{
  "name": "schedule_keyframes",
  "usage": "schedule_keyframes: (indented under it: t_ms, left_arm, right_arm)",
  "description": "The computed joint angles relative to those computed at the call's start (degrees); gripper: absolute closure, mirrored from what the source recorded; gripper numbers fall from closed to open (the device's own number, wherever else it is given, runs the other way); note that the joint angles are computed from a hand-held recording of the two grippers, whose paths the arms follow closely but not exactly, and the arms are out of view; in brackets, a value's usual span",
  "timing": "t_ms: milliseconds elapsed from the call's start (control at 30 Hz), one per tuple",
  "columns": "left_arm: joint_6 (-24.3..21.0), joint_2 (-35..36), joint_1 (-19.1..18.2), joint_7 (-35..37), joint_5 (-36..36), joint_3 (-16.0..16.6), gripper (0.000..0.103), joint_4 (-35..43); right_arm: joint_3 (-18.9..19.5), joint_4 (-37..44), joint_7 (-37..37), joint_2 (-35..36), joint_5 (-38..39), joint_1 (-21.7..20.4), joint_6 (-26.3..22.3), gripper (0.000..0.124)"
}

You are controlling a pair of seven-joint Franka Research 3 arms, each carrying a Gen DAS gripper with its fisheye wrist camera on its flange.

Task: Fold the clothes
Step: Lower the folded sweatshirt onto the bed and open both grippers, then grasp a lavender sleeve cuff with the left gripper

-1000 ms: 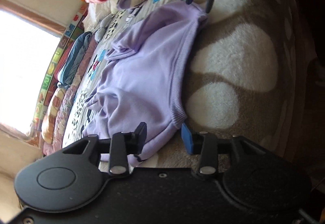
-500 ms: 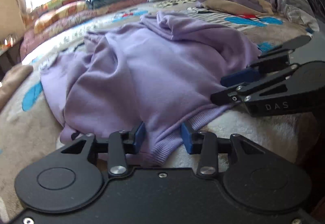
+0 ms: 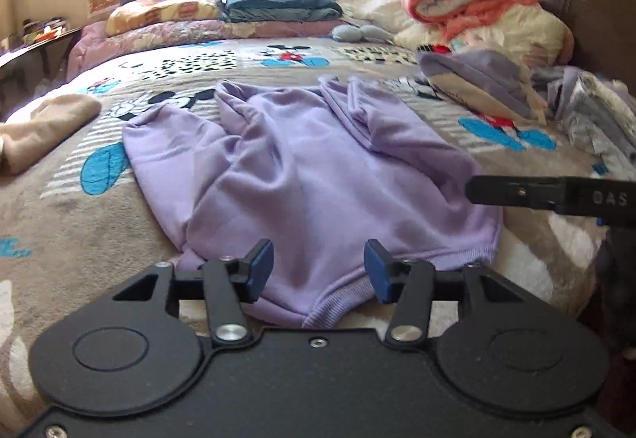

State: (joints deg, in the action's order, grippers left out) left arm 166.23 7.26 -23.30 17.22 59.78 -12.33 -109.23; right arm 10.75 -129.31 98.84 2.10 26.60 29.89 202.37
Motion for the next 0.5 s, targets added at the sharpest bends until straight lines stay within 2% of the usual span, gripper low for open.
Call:
schedule_keyframes:
  t_ms: [33,67,100,167,333,400,500]
  left_arm:
    - [1.63,-0.31,0.08,-7.66,2.99,1.46,0.043,-0.13]
    - [2.99,-0.56,0.34,-15.66,6.33,2.69,0.043,-0.04]
    - [3.95,-0.69,0.99,-22.09,8.24,3.45,0.041,0.00]
    - [4.67,-0.46,3.20,-26.31,4.71,3.64,0.038,-0.48]
    - [2.20,3.25,6.80,-19.38,-11.19,2.89,0.038,1.91]
    - [0.79,5.81,7.36,-15.95,-16.17,3.08,0.038,4.90]
    - [-1.40,10.98,6.92,-12.11,-19.57,4.56,0.038,11.93]
  right_arm:
    - [0.00,-1.53,7.71,-0.17,-5.47,-1.62,3.13,0.063]
    - [-0.31,-2.70,12.54,-0.26,-8.37,-2.54,5.85,0.062]
    - [-0.64,-3.41,14.61,-0.29,-9.05,-2.97,7.50,0.062]
    - [-1.12,-4.04,15.09,-0.28,-7.00,-3.23,8.85,0.062]
    - [-2.18,-3.41,15.46,1.48,4.96,-3.82,9.35,0.059]
    - [-2.59,-3.11,19.39,2.55,5.08,-5.05,9.33,0.059]
    - [-2.89,-2.26,28.00,5.33,1.16,-7.77,10.34,0.058]
